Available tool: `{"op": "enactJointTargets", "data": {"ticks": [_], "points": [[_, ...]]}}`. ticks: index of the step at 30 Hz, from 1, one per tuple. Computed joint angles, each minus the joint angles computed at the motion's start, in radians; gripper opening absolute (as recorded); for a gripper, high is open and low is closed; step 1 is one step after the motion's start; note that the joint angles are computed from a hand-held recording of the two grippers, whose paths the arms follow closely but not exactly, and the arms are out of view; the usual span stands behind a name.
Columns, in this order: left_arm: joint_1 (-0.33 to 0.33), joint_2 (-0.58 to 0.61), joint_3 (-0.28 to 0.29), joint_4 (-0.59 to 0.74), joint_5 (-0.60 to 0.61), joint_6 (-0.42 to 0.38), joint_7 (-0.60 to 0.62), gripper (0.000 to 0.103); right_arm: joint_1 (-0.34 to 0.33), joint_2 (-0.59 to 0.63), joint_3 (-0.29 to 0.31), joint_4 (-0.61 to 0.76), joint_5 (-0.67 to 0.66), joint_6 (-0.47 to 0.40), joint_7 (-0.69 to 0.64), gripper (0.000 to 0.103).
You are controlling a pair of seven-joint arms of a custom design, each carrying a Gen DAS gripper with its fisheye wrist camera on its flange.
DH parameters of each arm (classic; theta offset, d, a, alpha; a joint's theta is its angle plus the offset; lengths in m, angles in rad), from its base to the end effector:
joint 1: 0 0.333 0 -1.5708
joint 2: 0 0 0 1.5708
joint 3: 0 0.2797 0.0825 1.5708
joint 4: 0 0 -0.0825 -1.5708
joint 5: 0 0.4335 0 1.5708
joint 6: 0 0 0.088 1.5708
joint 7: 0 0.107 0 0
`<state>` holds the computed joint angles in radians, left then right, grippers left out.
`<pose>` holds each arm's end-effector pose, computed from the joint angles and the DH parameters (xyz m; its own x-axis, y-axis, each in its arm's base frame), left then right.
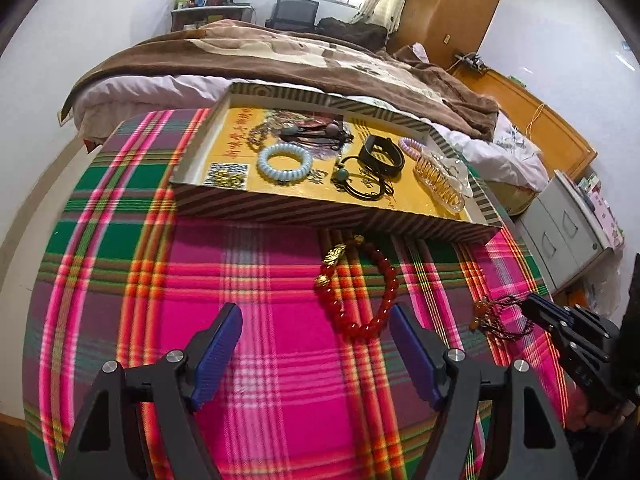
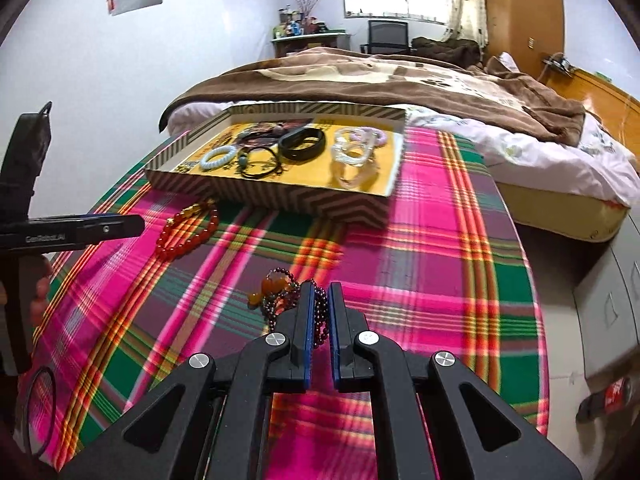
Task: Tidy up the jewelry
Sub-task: 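Grasp the dark brown beaded bracelet with the right gripper, then grasp the red bead bracelet with the left gripper while the right holds the brown bracelet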
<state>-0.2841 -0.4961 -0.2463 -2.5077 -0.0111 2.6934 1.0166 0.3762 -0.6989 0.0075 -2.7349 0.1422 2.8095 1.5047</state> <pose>0.4344 -0.2565 0.4730 -0.0568 -0.9704 0.2345 -0.8088 -0.0930 -0.5807 0.4154 0.1602 0.4640 0.3563 -0.9313 -0.0760 -0.6866 -0.2058 -0.6973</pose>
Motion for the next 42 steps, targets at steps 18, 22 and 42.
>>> {"op": "enactJointTargets", "data": {"ticks": [18, 22, 42], "points": [[0.080, 0.247, -0.079, 0.231, 0.349, -0.139, -0.178, 0.075, -0.003, -0.050, -0.037, -0.046, 0.030, 0.010, -0.011, 0.006], [0.065, 0.267, -0.061, 0.249, 0.369, -0.136, -0.176, 0.075, 0.002, -0.048, -0.044, -0.045, 0.042, 0.012, -0.020, 0.006], [0.048, 0.252, -0.047, 0.234, 0.369, -0.101, -0.159, 0.010, 0.011, -0.028, -0.045, -0.037, 0.074, 0.021, -0.034, 0.006]]}}
